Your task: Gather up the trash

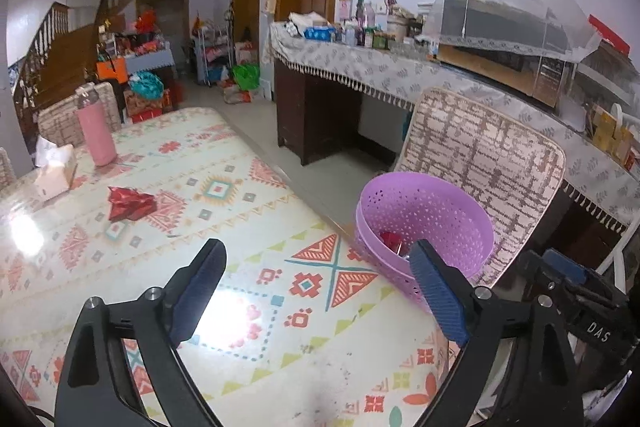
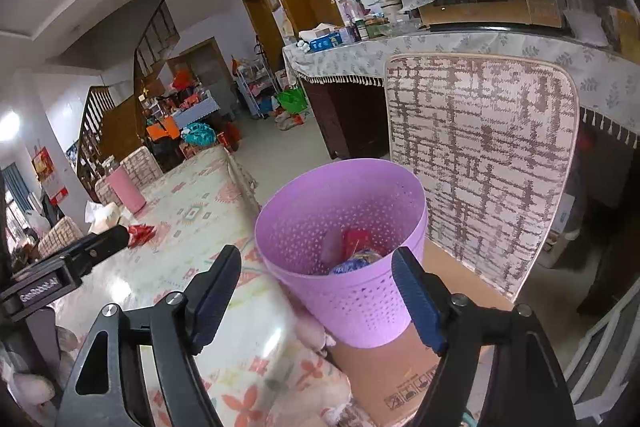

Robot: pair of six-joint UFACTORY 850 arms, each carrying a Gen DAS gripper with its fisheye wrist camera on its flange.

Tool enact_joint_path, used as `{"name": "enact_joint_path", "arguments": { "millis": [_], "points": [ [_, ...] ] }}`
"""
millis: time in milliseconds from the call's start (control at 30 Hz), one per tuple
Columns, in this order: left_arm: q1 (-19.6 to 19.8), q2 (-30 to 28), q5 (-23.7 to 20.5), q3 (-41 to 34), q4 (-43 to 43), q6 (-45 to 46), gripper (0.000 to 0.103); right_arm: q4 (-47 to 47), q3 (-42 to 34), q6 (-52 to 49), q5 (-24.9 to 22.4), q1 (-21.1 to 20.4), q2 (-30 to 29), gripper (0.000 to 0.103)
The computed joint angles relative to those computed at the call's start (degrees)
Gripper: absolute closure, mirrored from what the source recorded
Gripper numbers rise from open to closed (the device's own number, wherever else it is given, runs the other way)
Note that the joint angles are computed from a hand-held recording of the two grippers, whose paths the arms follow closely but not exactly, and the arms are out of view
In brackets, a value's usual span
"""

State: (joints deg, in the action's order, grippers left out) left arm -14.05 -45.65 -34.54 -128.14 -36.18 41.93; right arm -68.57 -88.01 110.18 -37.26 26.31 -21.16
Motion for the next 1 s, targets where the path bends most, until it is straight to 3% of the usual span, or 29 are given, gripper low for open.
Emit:
{"name": "enact_joint_path", "arguments": {
  "millis": [233, 467, 633, 867, 1000],
  "points": [
    [0.2, 7.2, 7.4, 10.5, -3.1, 4.1, 0.005, 0.0, 0.1, -0.1, -1.8, 2.1, 0.3, 0.018],
    [0.0, 12.2, 11.3, 17.8, -7.8, 9.4, 0.005, -0.1, 1.2, -0.4, -3.8, 3.8, 1.3, 0.017],
    [0.2, 14.4, 10.9, 21.5, -12.5, 14.6, 0.005, -0.3, 2.2, 0.4, -5.1, 4.7, 2.0, 0.015],
    [0.2, 15.0, 9.6, 22.8, -12.5, 14.7, 0.005, 0.6, 2.7, -0.2, -6.9, 5.5, 2.3, 0.014],
    [-0.2, 16.7, 14.0, 25.9, -15.7, 18.8, 0.005, 0.7, 2.7, -0.5, -8.2, 6.0, 2.3, 0.013]
  ]
}}
